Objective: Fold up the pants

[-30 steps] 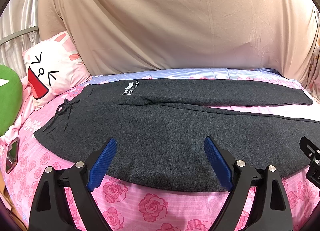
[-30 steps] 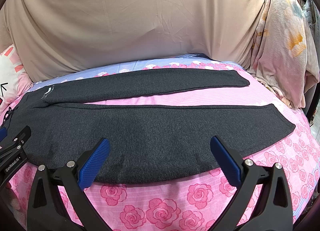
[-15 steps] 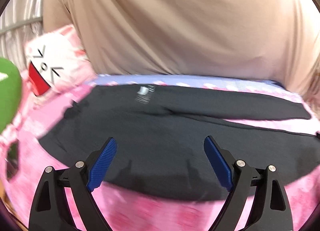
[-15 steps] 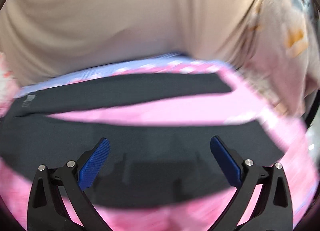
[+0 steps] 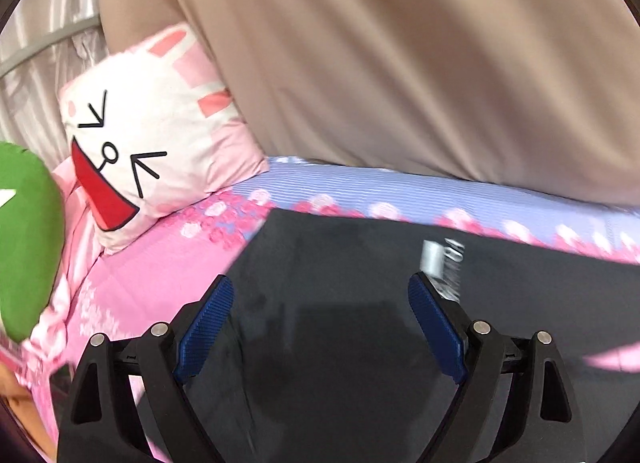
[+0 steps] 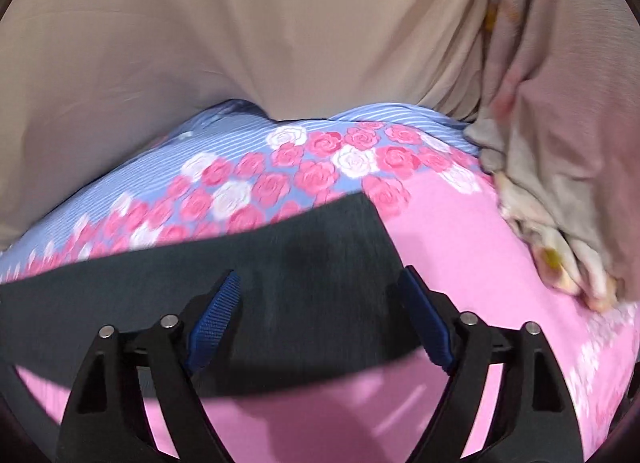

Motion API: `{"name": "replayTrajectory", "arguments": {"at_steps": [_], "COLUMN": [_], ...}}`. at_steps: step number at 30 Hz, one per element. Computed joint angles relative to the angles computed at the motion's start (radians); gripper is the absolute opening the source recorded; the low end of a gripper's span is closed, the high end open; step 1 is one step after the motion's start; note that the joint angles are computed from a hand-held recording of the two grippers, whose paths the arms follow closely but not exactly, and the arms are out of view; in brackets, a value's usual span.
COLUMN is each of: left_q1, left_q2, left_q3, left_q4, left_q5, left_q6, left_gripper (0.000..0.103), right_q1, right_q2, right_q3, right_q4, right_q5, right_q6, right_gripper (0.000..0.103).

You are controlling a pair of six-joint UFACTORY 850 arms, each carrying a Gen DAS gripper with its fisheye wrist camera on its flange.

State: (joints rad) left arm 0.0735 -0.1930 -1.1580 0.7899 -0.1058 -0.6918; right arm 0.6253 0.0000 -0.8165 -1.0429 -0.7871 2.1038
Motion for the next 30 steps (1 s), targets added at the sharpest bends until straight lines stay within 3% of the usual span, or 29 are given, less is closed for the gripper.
{"name": "replayTrajectory", "arguments": {"at_steps": [4,8,9,10,11,12,13,14,15,17,21,26,30], "left_q1": [0.022,0.041,0.052,0.059,0.063,0.071,0.073,0.071,0.069,0.08,0.143,0.247,0.315], "left_q2": [-0.217,-0.439,-0.508,-0.557,-0.587,-0.603,-0.588,-0.583,-0.566,-0.511,-0.309,-0.059,0.118], "left_q3": [-0.265,-0.542,-0.629,-0.69,-0.727,-0.743,-0.725,-0.722,-0.709,-0.654,-0.448,-0.197,-0.003], "left_q4": [-0.226,-0.398,-0.498,-0.556,-0.589,-0.656,-0.682,-0.683,-0.656,-0.729,-1.136,-1.575,-1.691], "left_q5": [-0.14,-0.329,-0.391,-0.44,-0.473,-0.477,-0.439,-0.44,-0.439,-0.403,-0.311,-0.358,-0.399], "left_q6": [0.184,0.271,0.336,0.375,0.394,0.442,0.453,0.455,0.437,0.51,0.92,1.424,1.619], "left_gripper": [0.087,0.087,0.087,0.085,0.074,0.071,0.061,0.044,0.017,0.012,0.01,0.009,0.009], "right_q1": [-0.073,-0.078,-0.072,-0.073,-0.067,-0.069,-0.068,-0.061,-0.044,-0.001,0.101,0.285,0.457], "right_q2": [-0.042,-0.072,-0.071,-0.065,-0.057,-0.056,-0.05,-0.049,-0.058,-0.052,0.046,0.152,0.2], "right_q3": [-0.03,-0.059,-0.059,-0.053,-0.048,-0.048,-0.045,-0.049,-0.066,-0.077,-0.031,0.019,0.067], "right_q4": [0.051,0.055,0.043,0.019,-0.004,-0.017,-0.042,-0.043,-0.037,-0.068,-0.142,-0.149,-0.092], "right_q5": [0.071,0.061,0.063,0.078,0.09,0.103,0.134,0.139,0.103,0.035,-0.069,-0.212,-0.339], "right_q6": [-0.076,-0.129,-0.124,-0.107,-0.09,-0.085,-0.068,-0.063,-0.078,-0.063,0.049,0.081,0.11], "right_gripper": [0.096,0.094,0.09,0.079,0.062,0.052,0.026,0.008,0.008,0.007,0.007,0.007,0.007]}}
